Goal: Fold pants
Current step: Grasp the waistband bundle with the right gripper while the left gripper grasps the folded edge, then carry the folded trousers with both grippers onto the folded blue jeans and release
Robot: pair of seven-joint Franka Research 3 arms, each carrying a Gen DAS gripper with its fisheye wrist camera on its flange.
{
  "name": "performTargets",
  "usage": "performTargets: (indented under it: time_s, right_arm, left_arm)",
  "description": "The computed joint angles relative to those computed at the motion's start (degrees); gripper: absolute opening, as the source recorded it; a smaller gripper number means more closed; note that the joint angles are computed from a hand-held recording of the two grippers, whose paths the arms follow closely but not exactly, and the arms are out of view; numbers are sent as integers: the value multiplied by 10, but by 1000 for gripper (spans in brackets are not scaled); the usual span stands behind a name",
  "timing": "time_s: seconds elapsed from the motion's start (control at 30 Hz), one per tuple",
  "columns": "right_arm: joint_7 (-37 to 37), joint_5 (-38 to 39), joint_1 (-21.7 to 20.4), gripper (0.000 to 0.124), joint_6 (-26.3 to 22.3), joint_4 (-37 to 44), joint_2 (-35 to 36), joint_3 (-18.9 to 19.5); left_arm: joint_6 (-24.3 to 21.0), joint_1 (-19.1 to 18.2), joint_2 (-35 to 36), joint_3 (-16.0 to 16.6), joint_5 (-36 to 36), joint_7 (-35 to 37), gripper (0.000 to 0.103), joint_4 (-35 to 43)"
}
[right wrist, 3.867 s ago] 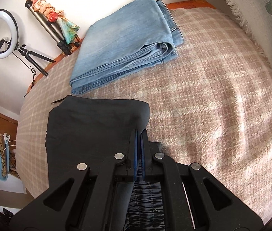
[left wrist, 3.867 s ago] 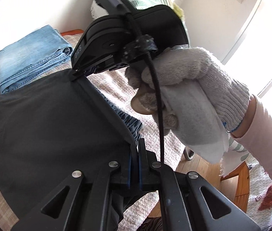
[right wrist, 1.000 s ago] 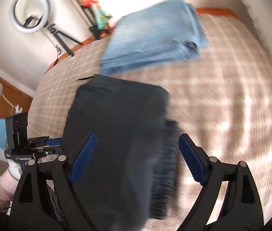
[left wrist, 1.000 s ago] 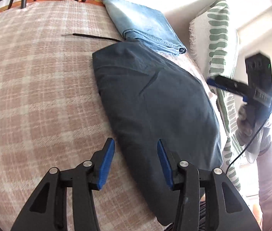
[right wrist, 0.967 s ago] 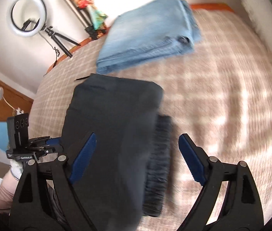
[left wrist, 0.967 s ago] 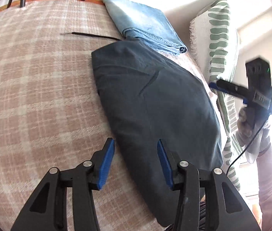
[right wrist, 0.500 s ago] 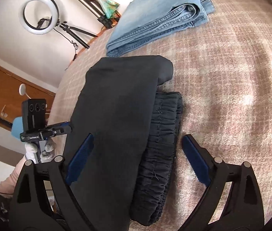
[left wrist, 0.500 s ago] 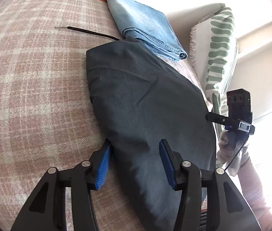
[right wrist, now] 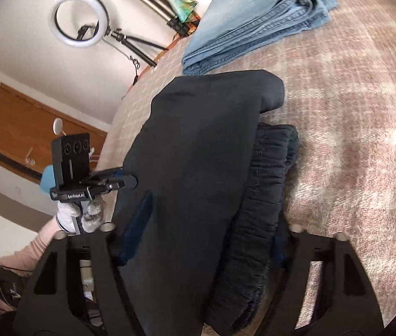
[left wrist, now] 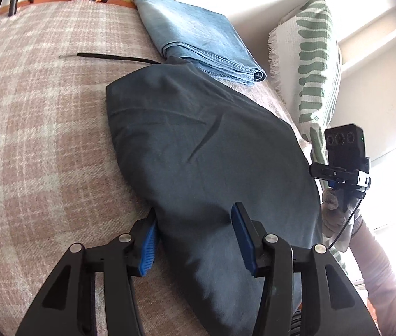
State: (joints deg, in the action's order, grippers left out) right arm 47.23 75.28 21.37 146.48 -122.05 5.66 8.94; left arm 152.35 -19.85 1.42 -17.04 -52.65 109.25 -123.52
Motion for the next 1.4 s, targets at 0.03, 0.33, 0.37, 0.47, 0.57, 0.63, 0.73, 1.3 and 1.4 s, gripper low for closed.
performTargets:
  time_s: [0.03,0.33,0.37,0.47,0.57,0.63,0.73,1.3,1.4]
  right_arm:
    - [-5,3,-1,60,-6,-1,-4,-1]
    - [-13,37,4,49,24,-2,6,5]
    - [-6,26,7,47,33,-4,2,6]
    - [16,-2,18,38,63,-11,-14,10]
    - [37,-27,33,33,98,-16,-27,15]
    - [68,-62,45,31,122,-19,-33,18]
    - [129,-135,61,30,155,-22,-38,22]
    - [340,-389,71,26,225,-12,-60,14]
    - [356,-421,66,26,227,10,-56,9]
  left_arm:
    - [2,-2,1,-1,17,-12,39,1]
    - [10,3,8,-3,-11,-5,31,0]
    - [13,3,9,-3,-19,-3,31,1]
    - [31,-1,8,-7,11,-17,12,-2]
    - [50,-5,0,-10,-4,-3,6,-5]
    - [56,-7,-8,-9,-14,2,5,-9]
    - [60,-13,-25,-4,-30,27,4,-17]
    - [82,-38,-50,17,-29,66,3,-1]
    - [89,-37,-47,20,-4,66,3,24]
